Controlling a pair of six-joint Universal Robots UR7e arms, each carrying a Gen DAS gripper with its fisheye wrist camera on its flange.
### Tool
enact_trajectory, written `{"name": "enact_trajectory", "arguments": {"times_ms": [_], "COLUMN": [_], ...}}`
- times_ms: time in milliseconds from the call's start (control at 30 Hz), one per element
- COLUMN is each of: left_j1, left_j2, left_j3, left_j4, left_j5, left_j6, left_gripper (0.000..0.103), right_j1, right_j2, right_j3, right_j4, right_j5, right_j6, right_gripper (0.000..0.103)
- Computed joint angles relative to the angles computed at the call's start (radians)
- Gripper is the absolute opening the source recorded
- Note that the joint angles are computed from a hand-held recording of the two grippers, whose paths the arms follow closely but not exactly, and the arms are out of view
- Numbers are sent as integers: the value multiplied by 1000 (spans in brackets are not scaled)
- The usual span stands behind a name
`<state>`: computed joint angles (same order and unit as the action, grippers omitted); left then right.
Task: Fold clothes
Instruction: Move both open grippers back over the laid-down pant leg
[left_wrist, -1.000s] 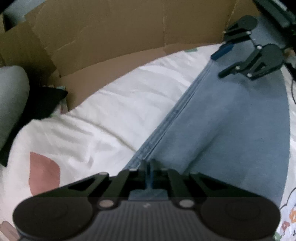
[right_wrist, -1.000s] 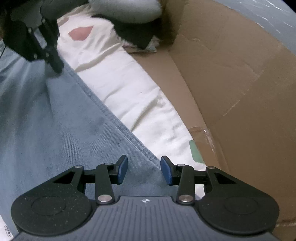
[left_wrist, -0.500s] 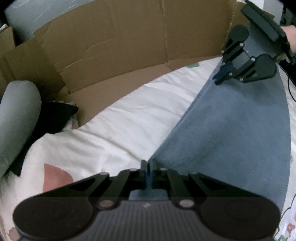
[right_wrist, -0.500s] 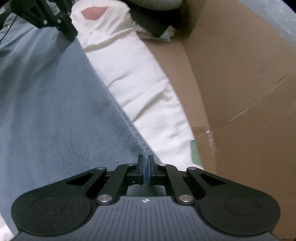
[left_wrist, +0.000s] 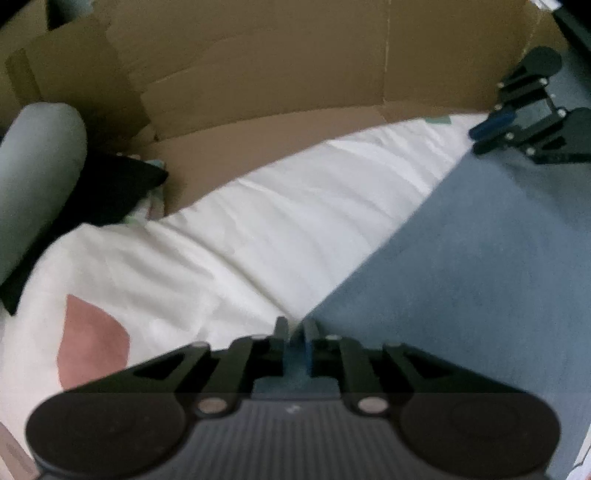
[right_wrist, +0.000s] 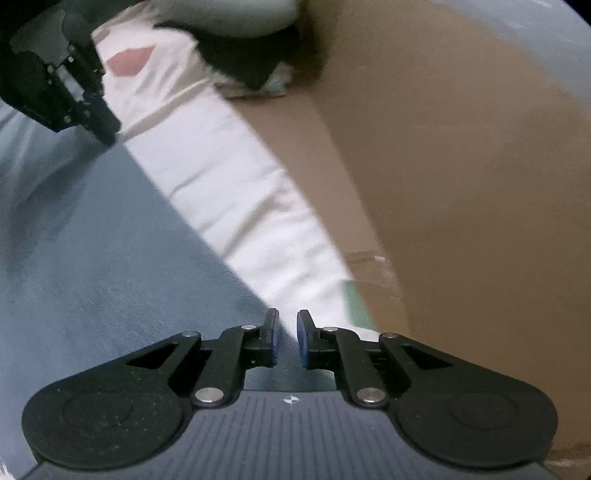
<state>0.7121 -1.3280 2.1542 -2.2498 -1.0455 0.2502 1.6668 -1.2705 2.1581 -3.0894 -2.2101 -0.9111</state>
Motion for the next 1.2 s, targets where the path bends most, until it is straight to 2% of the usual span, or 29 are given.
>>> {"name": "enact_trajectory", "arguments": {"times_ms": [100,133,167,200,233,267,367,433,633,833,900,933,1000,1033,1200], "left_j1": [-8,-12,-17,-21,-25,-30,-46,-58,-102,-142,-155,-162,-176,-183,-234], "left_j2": [-30,-41,-53,-61,-70,-79,-115,-144,-219,-293,-316,-326,-346,-355,-401], "left_j3": [10,18,27,37,45,53,80,97,140,195,214,222,238,245,271], "left_j4": [0,-3,-7,-13,-14,-14,-28,-37,-23,2,14,21,31,33,53], "left_j5": [-13,-16,-18,-13,-8,-3,8,8,-2,-19,-31,-41,-62,-72,-95], "left_j6": [-14,-20,-25,-35,-52,-69,-127,-162,-282,-420,-465,-484,-515,-526,-609], "left_gripper": [17,26,37,39,40,40,45,50,50,53,54,56,60,62,69], "right_j1": [-2,-6,-9,-17,-24,-32,-43,-47,-51,-86,-95,-92,-88,-91,-61], "right_j2": [-58,-73,-87,-105,-119,-129,-142,-145,-31,-22,-22,-3,8,-9,-127], "right_j3": [20,27,34,38,43,49,80,99,81,47,50,48,38,42,88], "right_j4": [15,15,14,31,32,24,-45,-92,-147,-141,-176,-233,-261,-238,-139], "right_j5": [-36,-56,-77,-86,-95,-99,-96,-64,-158,-116,-106,-135,-175,-165,-150], "right_j6": [-42,-61,-80,-90,-94,-101,-127,-125,-149,73,155,181,252,298,381], "right_gripper": [17,18,24,30,41,43,43,43,41,42,41,41,32,27,27]}}
